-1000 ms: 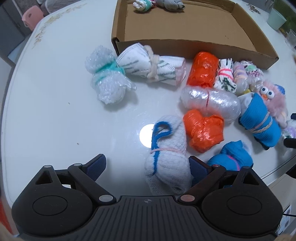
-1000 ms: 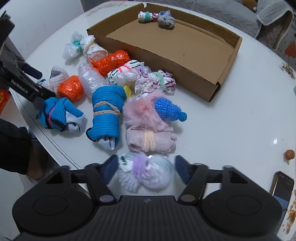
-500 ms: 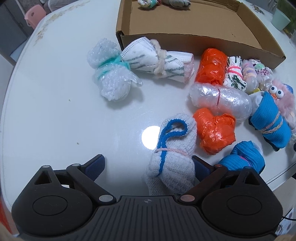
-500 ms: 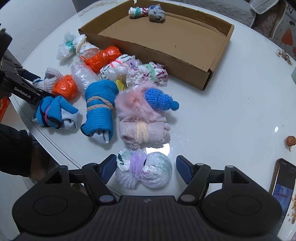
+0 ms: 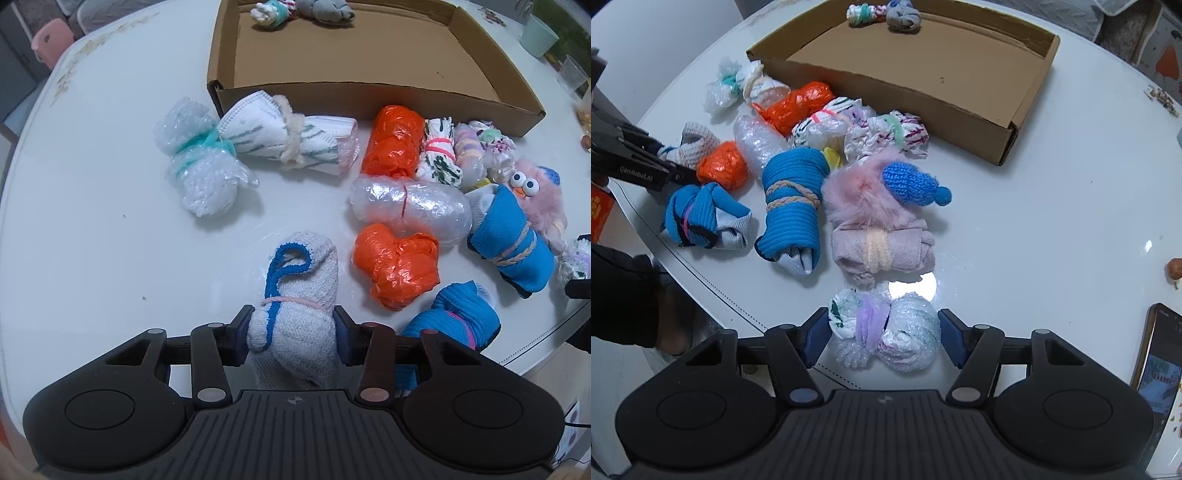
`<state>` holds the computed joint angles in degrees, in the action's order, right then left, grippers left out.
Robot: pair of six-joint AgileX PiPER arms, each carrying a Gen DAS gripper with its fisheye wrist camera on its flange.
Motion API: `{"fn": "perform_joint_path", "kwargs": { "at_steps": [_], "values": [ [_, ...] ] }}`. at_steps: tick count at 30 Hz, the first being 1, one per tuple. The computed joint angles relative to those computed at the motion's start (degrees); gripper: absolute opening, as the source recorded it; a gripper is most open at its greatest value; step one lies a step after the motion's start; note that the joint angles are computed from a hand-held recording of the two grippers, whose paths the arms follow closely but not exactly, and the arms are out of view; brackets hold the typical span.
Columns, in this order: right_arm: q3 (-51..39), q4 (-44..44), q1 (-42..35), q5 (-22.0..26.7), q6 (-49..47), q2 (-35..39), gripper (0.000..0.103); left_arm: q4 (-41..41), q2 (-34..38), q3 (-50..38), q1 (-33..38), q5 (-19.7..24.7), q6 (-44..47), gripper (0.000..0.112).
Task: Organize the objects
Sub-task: 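Return both tools to the pile and approach the next socks, then grasp lavender sock bundle with right tool while left tool grasps white knit sock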
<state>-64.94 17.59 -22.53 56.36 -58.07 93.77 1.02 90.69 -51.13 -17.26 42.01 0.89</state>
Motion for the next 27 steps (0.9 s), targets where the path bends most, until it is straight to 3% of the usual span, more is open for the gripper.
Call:
{"fn": "perform_joint_path", "kwargs": {
  "at_steps": [10, 19, 27],
  "values": [
    [-1.0, -1.7, 0.1, 0.5, 1.2, 0.5, 0.059, 1.9, -2.0, 2.1, 0.5, 0.1, -1.0, 0.050],
    [-2.2, 1.1, -3.1, 3.3, -2.0, -0.7, 0.058, 4.6, -3.4, -1.2, 1.1, 4.7, -2.7, 0.050],
    [-4.5, 3.9, -5.7, 5.0, -2.8, -1.0, 0.058, 5.6, -0.5, -12.9, 2.1, 9.0, -4.3, 0.050]
  ]
}}
